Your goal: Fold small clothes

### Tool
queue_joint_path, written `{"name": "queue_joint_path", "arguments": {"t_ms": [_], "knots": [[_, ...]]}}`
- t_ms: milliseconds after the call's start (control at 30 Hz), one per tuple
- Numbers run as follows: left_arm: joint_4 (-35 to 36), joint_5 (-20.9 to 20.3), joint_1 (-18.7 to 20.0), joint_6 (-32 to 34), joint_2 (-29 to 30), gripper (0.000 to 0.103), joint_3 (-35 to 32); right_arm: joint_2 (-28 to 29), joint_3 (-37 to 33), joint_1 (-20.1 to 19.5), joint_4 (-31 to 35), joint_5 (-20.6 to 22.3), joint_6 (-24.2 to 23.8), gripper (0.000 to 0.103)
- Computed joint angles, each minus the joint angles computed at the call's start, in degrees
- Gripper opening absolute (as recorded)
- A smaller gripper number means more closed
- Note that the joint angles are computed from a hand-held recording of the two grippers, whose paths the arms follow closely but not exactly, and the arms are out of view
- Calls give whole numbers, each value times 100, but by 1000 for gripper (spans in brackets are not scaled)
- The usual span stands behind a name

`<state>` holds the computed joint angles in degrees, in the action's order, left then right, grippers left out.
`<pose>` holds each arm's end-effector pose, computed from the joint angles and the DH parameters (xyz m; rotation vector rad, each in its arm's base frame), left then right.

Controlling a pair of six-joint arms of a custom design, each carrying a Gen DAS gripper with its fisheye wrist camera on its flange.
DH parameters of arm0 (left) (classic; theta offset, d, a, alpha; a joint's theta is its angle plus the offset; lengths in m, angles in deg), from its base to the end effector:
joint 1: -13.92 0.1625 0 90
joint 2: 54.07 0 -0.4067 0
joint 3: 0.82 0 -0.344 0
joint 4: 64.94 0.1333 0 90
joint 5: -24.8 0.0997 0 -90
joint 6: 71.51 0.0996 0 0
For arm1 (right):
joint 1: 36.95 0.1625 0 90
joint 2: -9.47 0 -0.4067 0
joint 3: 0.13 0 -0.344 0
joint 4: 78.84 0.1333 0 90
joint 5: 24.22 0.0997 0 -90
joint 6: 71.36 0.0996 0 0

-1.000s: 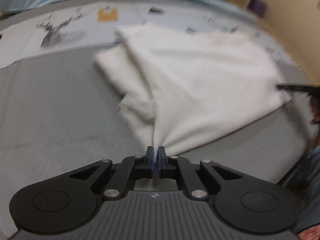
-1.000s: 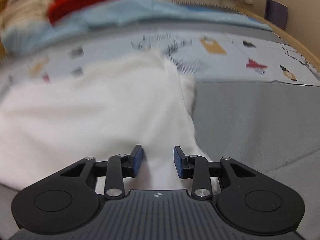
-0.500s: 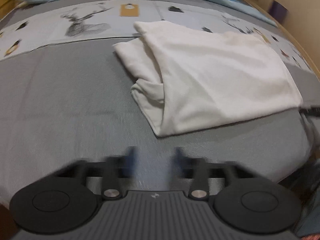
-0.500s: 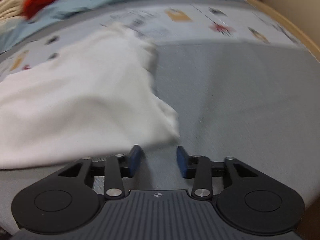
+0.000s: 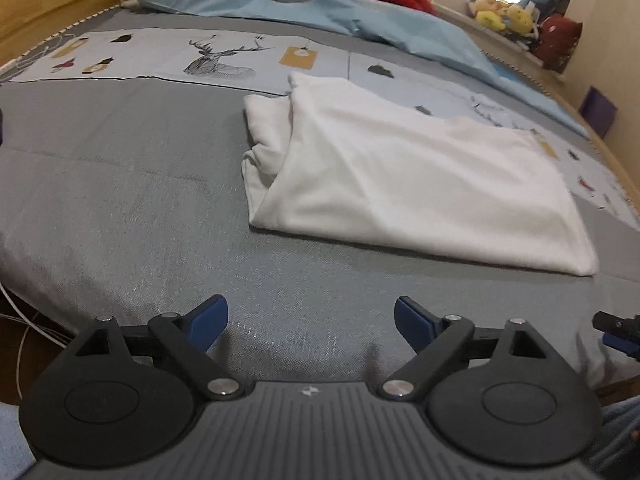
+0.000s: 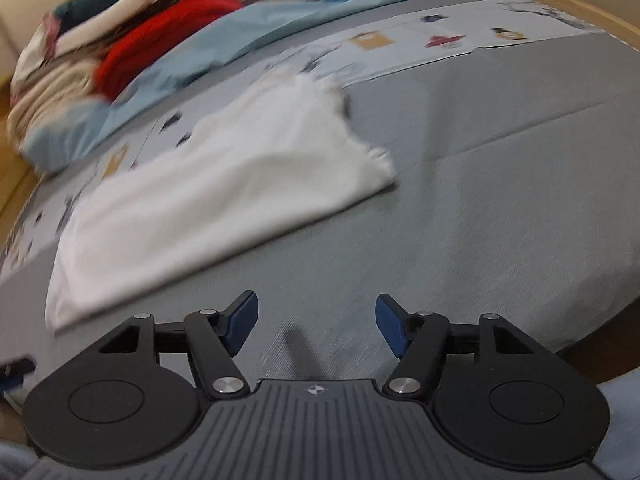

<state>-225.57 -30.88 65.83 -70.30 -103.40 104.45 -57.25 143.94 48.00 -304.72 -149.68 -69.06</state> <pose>-0.2056 -0.5694 0.1317 0.7753 2.4786 -0.5708 0.0438 -0.3626 0.2431 -0.5420 -2.2014 1.2330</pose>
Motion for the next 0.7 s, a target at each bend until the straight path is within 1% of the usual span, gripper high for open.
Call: {"name": "queue_joint_path", "arguments": {"t_ms": [100,167,267,367,700], "knots": [[-273,202,-38,133,120,93,35,227,-47,22,-379,55,-458,67],[-359,350,-21,207,198,93,23,304,-60,26,-569,18,-585,67],[-273,348,36,159,234,93,-54,259,-89,-39,-426,-30,-404,67],[-316,414,44,196,300,93,-100,225,-99,-117,-307,38,-236,67],[-257,410,67,237,436,93,-275,515,-335,-70,-432,-120,-534,67]]}}
